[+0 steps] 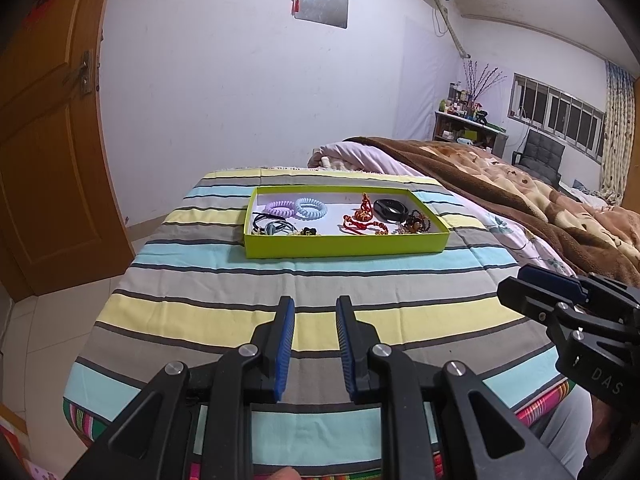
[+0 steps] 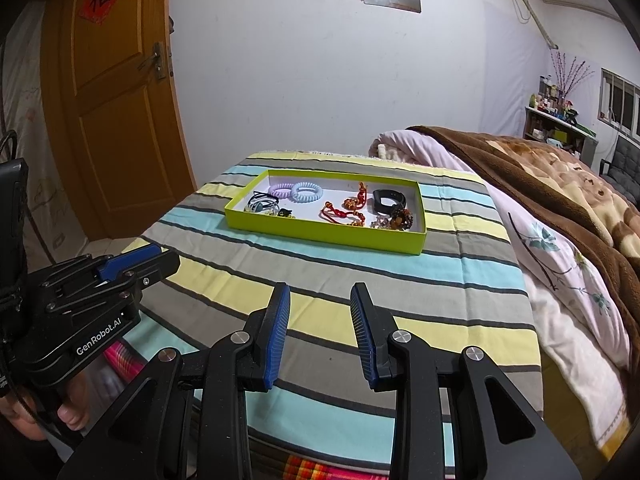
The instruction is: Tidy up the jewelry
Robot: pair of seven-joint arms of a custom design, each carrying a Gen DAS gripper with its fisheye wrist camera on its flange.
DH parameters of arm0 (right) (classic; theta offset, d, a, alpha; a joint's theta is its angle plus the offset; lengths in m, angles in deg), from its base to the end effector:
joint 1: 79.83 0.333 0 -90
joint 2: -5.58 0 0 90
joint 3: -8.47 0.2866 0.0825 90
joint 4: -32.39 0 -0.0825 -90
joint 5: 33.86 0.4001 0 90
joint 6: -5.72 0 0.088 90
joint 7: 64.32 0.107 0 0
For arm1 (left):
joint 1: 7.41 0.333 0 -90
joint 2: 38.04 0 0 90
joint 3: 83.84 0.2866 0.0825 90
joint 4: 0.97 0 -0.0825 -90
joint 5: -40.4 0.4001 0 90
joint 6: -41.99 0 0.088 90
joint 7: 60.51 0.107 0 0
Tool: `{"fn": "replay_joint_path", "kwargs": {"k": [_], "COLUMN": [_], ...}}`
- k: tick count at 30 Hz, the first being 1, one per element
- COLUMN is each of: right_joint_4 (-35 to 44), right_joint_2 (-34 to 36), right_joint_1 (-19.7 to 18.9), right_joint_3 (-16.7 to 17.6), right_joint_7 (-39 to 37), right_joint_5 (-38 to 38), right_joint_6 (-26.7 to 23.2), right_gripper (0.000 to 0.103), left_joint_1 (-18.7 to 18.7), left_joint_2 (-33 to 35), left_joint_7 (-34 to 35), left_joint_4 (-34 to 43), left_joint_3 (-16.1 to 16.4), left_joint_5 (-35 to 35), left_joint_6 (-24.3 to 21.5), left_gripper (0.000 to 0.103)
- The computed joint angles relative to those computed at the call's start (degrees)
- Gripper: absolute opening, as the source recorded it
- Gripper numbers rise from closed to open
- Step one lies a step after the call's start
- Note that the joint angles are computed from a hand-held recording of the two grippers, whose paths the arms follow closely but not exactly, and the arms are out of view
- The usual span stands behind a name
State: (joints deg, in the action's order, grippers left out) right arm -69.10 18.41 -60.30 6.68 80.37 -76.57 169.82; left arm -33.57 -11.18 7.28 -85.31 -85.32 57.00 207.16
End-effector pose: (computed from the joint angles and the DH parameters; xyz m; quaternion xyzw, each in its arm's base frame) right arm 0.6311 0.2430 0.4891 -0.6250 0.6312 -0.2976 0.3498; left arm 0.6527 -0.3560 0.4899 -0.5170 0.7226 -0.3908 0.2405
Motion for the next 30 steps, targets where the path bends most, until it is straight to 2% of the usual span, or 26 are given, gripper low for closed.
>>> {"fn": "replay_joint_path", "kwargs": {"k": [30], "right_joint_4": [-0.33], "right_joint_2": [-0.09], "right_joint_1": [0.04], "right_joint_3": [-0.03], "right_joint_7": [0.23], "right_joint_5": [0.05], "right_joint_6": [0.00], "right_gripper": [0.032], "left_joint_1": [-0.16], "left_joint_2": [-0.16], "left_joint_7": [-1.19], "left_joint_4": [-0.32], "left_joint_3": [0.17], "left_joint_5": [1.29], "left_joint_6": [-0.26], "left_gripper": [0.021]}}
